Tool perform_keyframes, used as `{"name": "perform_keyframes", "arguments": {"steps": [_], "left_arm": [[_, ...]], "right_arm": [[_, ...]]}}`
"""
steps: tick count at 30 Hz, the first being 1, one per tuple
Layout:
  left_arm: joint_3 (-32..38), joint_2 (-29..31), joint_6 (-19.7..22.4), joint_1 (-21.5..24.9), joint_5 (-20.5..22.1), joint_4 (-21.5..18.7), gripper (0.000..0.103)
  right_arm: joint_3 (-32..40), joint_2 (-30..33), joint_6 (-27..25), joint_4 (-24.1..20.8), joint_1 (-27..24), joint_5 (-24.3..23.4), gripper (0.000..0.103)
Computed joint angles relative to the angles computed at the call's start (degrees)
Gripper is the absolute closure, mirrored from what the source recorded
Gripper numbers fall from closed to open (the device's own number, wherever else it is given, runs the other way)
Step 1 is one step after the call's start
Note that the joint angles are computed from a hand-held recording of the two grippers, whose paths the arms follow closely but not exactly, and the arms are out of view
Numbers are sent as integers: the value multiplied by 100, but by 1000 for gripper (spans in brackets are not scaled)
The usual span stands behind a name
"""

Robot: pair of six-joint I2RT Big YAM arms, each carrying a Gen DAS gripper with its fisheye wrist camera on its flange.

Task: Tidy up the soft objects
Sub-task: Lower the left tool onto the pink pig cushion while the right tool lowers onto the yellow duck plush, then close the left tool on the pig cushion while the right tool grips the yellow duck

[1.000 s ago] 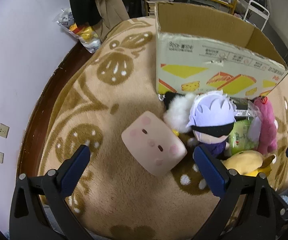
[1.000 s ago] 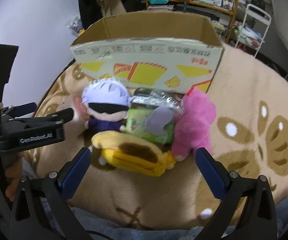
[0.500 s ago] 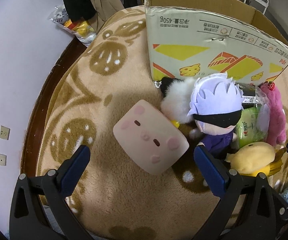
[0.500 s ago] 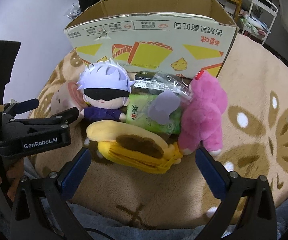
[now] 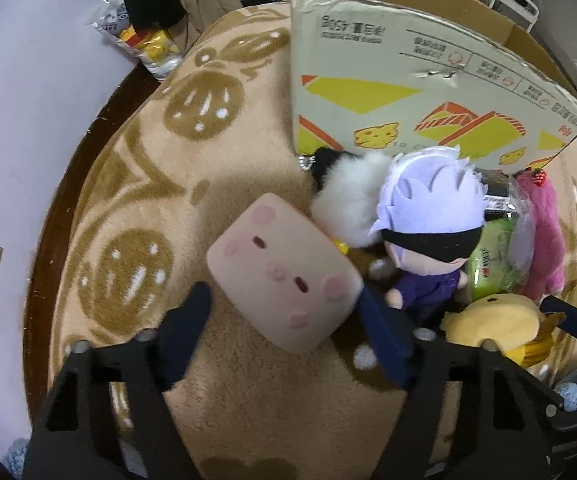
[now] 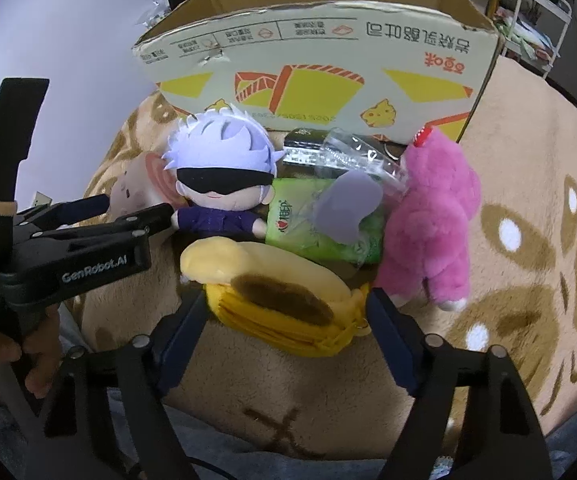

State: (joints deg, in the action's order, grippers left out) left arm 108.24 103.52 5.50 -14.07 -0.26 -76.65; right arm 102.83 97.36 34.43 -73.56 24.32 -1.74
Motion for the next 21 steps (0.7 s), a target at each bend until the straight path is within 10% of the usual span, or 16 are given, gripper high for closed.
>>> {"name": "perform_keyframes", "arguments": {"steps": [8,11,13,21], "left_arm": [[-90,-112,243,-63,-40,54,61],[-15,-147,151,0,74,-73,64],[-38,-199,109,24,129,-97,64],[-221,-371,189,-36,-49,-49,64]], "right_arm": [[-81,-75,26,90,-79,-129,22],[-182,-175,22,210,-81,-136,30],[-243,-239,5,299,-88,-162,53],[-188,-171,-213,316,-11,-113,59]]}}
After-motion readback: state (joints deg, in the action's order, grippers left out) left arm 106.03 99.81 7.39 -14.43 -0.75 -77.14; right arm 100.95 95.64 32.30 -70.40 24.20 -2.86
